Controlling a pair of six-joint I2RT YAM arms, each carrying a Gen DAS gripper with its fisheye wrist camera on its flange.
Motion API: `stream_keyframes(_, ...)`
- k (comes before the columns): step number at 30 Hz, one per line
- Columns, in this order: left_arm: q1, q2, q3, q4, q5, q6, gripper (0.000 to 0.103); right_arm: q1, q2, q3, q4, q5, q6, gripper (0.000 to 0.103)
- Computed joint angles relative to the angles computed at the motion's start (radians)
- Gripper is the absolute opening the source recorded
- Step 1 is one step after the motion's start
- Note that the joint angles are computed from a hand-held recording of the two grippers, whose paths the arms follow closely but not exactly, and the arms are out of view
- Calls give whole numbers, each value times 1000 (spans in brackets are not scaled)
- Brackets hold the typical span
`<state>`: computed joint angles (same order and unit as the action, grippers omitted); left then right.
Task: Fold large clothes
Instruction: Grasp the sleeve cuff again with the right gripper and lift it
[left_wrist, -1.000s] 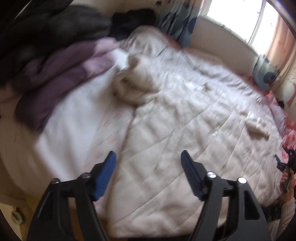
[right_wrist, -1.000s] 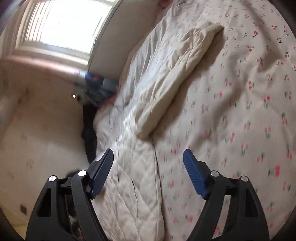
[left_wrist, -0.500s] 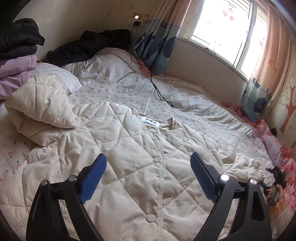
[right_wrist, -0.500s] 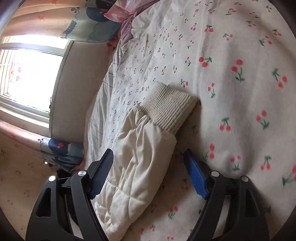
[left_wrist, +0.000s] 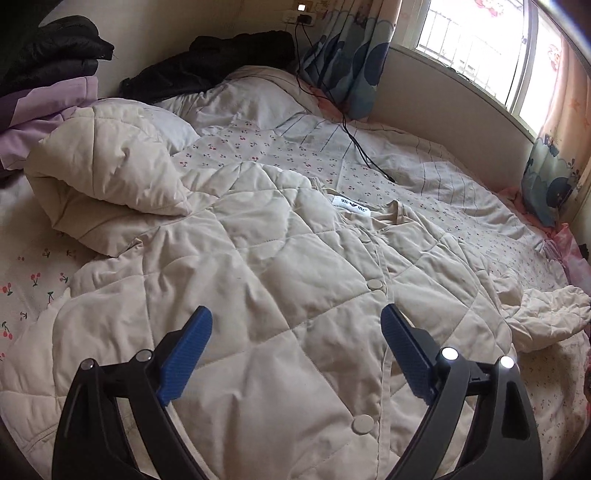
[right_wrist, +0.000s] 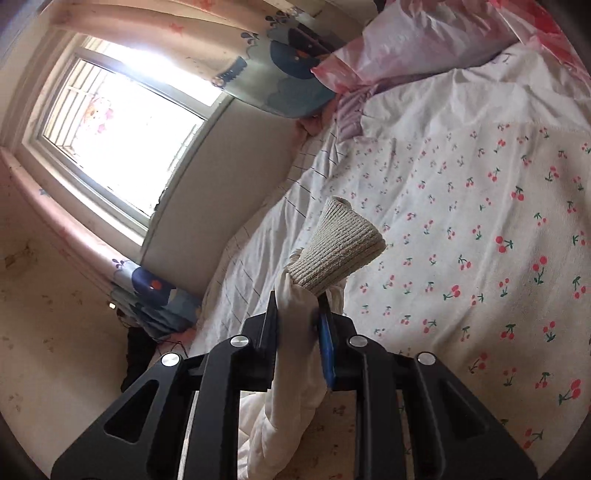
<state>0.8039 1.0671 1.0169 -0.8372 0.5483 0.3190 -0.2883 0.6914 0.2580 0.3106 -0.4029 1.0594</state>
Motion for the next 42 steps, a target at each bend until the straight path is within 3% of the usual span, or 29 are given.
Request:
stream_keyframes(7, -34, -42, -17, 8, -29, 17, 89, 69, -112, 17, -81, 71, 49, 19)
stream_keyframes(17, -42, -65, -15, -4, -32, 25, 89, 323, -37, 135, -23, 268, 73, 19)
stream_keyframes(29, -19, -75, 5, -11, -9, 12, 89, 781, 235, 430, 57, 537, -41, 19)
stream_keyframes(32, -6, -70, 16, -19, 4, 14, 95, 858, 316, 503, 75, 570, -66, 19)
stream_keyframes(42, 175, 49, 139, -47, 106, 22, 96, 1063, 640, 759, 139, 631, -124, 19)
